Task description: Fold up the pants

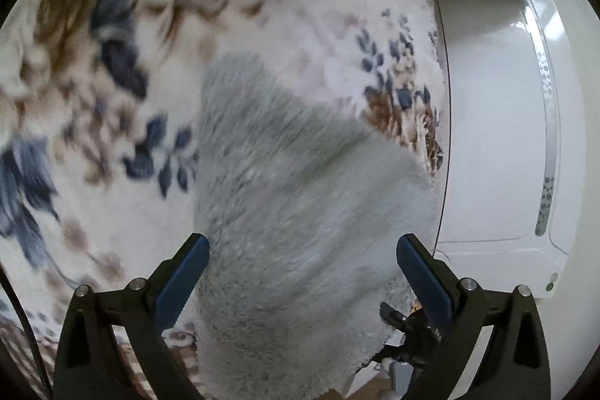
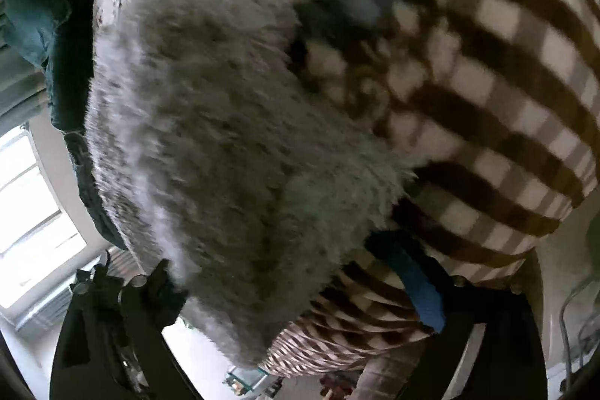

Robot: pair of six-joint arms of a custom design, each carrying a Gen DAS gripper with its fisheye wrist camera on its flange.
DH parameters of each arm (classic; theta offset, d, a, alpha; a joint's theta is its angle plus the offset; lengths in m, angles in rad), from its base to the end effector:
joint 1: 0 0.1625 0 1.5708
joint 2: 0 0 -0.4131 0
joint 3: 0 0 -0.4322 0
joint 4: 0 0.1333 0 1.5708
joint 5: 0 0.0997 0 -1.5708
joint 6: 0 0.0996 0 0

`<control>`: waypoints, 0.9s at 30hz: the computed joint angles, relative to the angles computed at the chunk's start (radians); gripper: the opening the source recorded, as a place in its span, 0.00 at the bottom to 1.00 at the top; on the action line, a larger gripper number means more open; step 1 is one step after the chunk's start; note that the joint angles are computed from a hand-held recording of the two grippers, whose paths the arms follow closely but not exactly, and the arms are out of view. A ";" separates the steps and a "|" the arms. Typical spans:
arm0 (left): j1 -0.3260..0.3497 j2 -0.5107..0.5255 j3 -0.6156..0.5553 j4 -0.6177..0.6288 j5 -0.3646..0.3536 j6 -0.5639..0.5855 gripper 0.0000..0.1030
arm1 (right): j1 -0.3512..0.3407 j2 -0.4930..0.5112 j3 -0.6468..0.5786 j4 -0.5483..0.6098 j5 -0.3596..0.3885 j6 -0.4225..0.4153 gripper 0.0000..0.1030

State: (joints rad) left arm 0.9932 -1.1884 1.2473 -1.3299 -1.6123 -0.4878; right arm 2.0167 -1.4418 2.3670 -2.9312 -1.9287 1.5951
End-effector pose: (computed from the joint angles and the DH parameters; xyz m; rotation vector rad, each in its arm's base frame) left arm -0.2475 -0.6163 0.3958 0.1251 2.9931 0.4213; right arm 0.2798 -0.3572 0.1844 1.6485 2.3358 -0.7707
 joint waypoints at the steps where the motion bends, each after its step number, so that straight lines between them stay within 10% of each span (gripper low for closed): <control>1: 0.003 -0.014 0.029 -0.020 -0.011 -0.001 0.99 | -0.010 0.006 0.011 -0.036 0.006 -0.021 0.98; 13: 0.070 0.003 0.135 -0.123 -0.104 -0.028 0.99 | -0.096 0.247 0.051 -0.641 0.062 -0.168 1.00; 15: 0.066 0.002 0.136 -0.148 -0.105 -0.024 0.88 | -0.074 0.267 0.024 -0.615 0.011 -0.156 0.99; 17: 0.057 -0.004 0.144 -0.194 -0.115 -0.007 0.56 | -0.051 0.266 0.004 -0.564 -0.034 -0.147 0.76; 19: 0.047 0.002 0.132 -0.204 -0.120 0.010 0.44 | -0.014 0.263 -0.016 -0.518 -0.085 -0.120 0.53; 27: 0.028 0.008 0.050 -0.187 -0.177 0.051 0.37 | 0.116 0.205 -0.153 -0.233 -0.245 -0.134 0.44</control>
State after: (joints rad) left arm 1.0215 -1.1801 1.2969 -1.5169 -1.7893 -0.4373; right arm 2.1324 -1.2367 2.2141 -3.1637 -2.1739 1.4609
